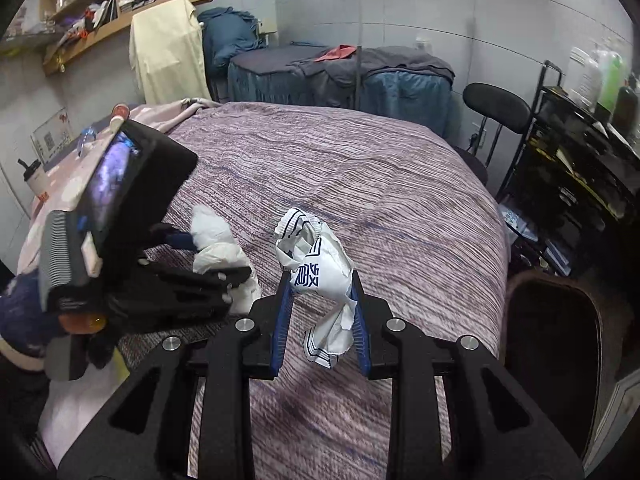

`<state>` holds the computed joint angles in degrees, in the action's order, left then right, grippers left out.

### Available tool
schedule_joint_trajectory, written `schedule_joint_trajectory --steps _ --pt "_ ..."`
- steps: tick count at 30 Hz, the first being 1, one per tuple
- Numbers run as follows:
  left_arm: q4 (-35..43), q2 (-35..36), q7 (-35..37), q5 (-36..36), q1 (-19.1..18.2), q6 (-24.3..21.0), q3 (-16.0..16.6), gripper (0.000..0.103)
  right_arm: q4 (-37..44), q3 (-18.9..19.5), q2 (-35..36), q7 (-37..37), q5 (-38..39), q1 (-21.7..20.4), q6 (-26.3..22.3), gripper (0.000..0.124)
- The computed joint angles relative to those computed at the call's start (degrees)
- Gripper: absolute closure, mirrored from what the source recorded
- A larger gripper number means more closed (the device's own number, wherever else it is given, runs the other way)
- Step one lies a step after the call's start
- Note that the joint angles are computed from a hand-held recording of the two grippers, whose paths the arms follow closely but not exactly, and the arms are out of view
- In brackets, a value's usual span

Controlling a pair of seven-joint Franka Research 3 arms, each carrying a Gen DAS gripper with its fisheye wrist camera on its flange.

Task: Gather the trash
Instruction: 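Grasp the printed white tissue with the right tool while the left tool grasps the plain tissue, then carry both tissues over the brown bin with both tools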

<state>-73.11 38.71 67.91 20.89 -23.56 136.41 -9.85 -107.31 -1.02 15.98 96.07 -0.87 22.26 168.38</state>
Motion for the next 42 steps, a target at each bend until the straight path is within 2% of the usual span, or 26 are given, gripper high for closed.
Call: schedule_joint_trajectory --steps 3,7,10,13,17,19,21,25,30,33,38,40,42 --pt "-1.6 -0.8 -0.1 -1.0 0.6 2.1 -0.6 0.082 -4.2 -1.6 -2.7 2.7 -1.0 0.5 2.3 0.096" --pt "-5.9 -3.7 -2.6 -1.4 1.0 6.4 -0.6 0.086 -9.0 -2.1 -5.8 5.9 -1.4 -0.4 5.1 0.096" --pt "-10.7 -7.3 -7.3 1.8 -0.3 10.5 1.0 0.086 -12.3 -1.3 -7.7 6.3 0.1 -2.0 7.6 0.096" --pt "-16.0 -11.1 -11.1 3.5 -0.1 15.2 1.0 0.086 -14.7 1.1 -9.1 3.4 5.0 -4.8 9.2 0.096" --pt "-22.1 -15.9 -17.7 8.4 -1.2 21.0 2.1 0.086 -18.5 2.7 -11.5 0.8 9.9 -6.4 11.1 0.096" --pt "-24.0 -17.4 -19.2 9.4 -0.9 23.3 1.5 0.086 -20.2 4.5 -12.6 -3.0 15.5 -8.0 11.9 0.096" --pt "-24.5 -18.0 -21.2 11.0 -1.5 24.5 1.5 0.086 -21.9 5.6 -13.9 -7.0 20.7 -8.7 12.7 0.096" --pt "-25.8 -19.2 -24.3 14.6 -2.7 26.4 1.4 0.086 -25.1 4.8 -16.7 -9.8 25.6 -8.0 14.3 0.096" --pt "-26.5 -19.3 -25.2 15.4 -3.2 29.1 0.0 0.086 -28.8 2.7 -19.8 -12.8 30.9 -6.5 16.5 0.096" --pt "-25.8 -18.5 -25.0 15.6 -4.1 29.8 -0.5 0.086 -31.1 2.2 -21.5 -11.6 30.4 -7.0 17.6 0.096" --pt "-23.7 -16.5 -22.1 13.6 -5.2 31.2 -2.0 0.086 -35.4 4.4 -24.0 -7.2 27.4 -11.4 19.3 0.096" --pt "-23.3 -16.0 -21.0 13.0 -5.8 31.8 -2.2 0.086 -36.9 7.0 -24.7 -5.4 26.5 -15.0 19.8 0.096" --pt "-22.3 -15.1 -19.5 12.1 -6.5 31.9 -2.7 0.086 -38.0 6.0 -25.0 -4.3 26.2 -14.8 20.3 0.096"
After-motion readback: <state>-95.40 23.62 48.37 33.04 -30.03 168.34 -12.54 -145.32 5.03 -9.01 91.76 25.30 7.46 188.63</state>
